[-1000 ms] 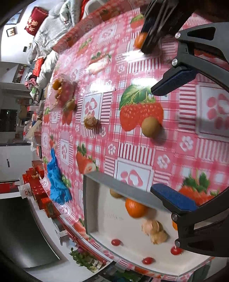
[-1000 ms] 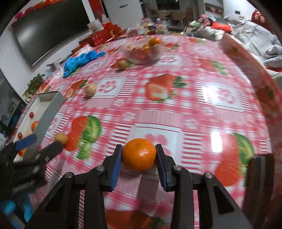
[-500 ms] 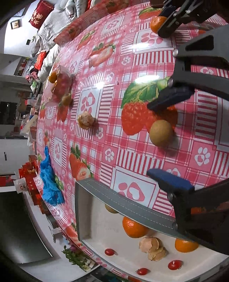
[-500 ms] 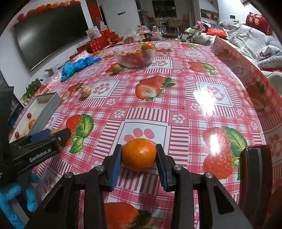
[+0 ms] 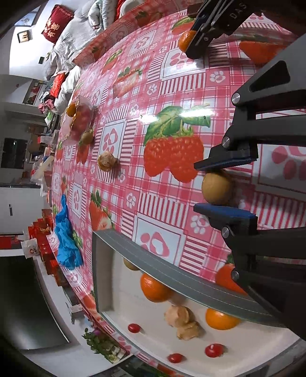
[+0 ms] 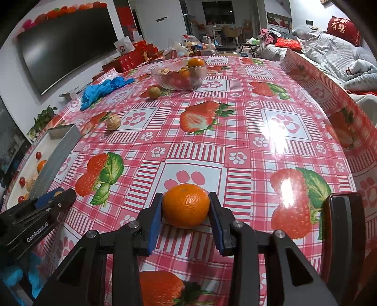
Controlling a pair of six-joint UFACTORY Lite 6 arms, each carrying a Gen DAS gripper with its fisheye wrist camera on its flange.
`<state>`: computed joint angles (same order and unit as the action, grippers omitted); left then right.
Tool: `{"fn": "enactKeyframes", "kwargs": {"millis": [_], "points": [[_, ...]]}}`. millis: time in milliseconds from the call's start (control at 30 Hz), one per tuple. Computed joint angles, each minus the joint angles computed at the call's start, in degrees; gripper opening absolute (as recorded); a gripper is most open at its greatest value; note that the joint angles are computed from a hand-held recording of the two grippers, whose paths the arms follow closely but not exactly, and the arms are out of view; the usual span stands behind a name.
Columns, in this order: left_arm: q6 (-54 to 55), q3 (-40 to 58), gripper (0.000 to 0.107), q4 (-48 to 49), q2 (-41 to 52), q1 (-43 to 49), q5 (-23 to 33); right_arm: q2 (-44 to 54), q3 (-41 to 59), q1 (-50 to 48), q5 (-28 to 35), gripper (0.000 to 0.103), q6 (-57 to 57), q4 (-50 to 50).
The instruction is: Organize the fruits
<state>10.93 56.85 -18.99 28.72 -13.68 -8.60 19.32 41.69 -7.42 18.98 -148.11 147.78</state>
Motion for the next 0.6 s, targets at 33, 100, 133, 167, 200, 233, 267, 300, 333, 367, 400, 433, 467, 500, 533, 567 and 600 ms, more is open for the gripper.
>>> {"fn": "enactKeyframes", "kwargs": {"millis": [33,100,133,167,200,233,267,300,333,367,400,433,467,500,533,567,600], "points": [[0.1,-0.2,0.03,0.0,-0.1,0.0,-0.2,0.0,0.0,0.0,0.0,0.041,0.0,0.0],[3.0,-0.3,0.03,-2.9,-0.2,-0.3,-0.4,0.0,0.0,0.1,0.0,0.041,-0.2,0.3],[4.0,-0.3,0.03,-3.8,-0.1,-0.4,-0.4,0.0,0.0,0.1,0.0,0.041,-0.4,0.4],[3.8,-0.2,0.03,-3.8,-0.1,-0.4,-0.3,0.1,0.0,0.1,0.0,0.041,-0.4,0.5],[3.4,-0.2,0.03,-3.4,-0.1,-0.4,-0.3,0.1,0.0,0.1,0.0,0.041,-0.5,0.5],[3.4,-0.2,0.03,-3.4,-0.1,-0.5,-0.3,0.1,0.0,0.1,0.0,0.041,-0.4,0.4],[3.5,-0.2,0.03,-3.4,-0.1,-0.5,-0.4,0.1,0.0,0.1,0.0,0.041,-0.4,0.4],[3.8,-0.2,0.03,-3.7,-0.1,-0.4,-0.4,0.1,0.0,0.1,0.0,0.041,-0.4,0.4],[4.7,-0.2,0.03,-4.6,0.0,-0.6,-0.4,0.1,-0.1,0.1,0.1,0.041,-0.4,0.4],[4.3,-0.2,0.03,-4.3,-0.1,-0.5,-0.4,0.1,0.0,0.1,0.1,0.041,-0.5,0.5],[4.0,-0.2,0.03,-4.0,-0.1,-0.5,-0.4,0.1,0.0,0.1,0.1,0.041,-0.5,0.5],[4.0,-0.2,0.03,-4.0,-0.1,-0.5,-0.4,0.1,-0.1,0.0,0.1,0.041,-0.5,0.5],[4.1,-0.2,0.03,-4.1,0.0,-0.5,-0.4,0.1,0.0,0.1,0.1,0.041,-0.6,0.6],[3.8,-0.2,0.03,-3.9,-0.1,-0.5,-0.4,0.1,-0.1,0.0,0.1,0.041,-0.6,0.6],[3.8,-0.2,0.03,-3.9,-0.1,-0.5,-0.4,0.1,-0.1,0.1,0.1,0.041,-0.6,0.6],[4.3,-0.2,0.03,-4.4,0.0,-0.6,-0.4,0.1,-0.1,0.1,0.1,0.041,-0.6,0.6],[4.1,-0.2,0.03,-4.1,0.0,-0.6,-0.4,0.1,-0.1,0.1,0.1,0.041,-0.7,0.7]]}}
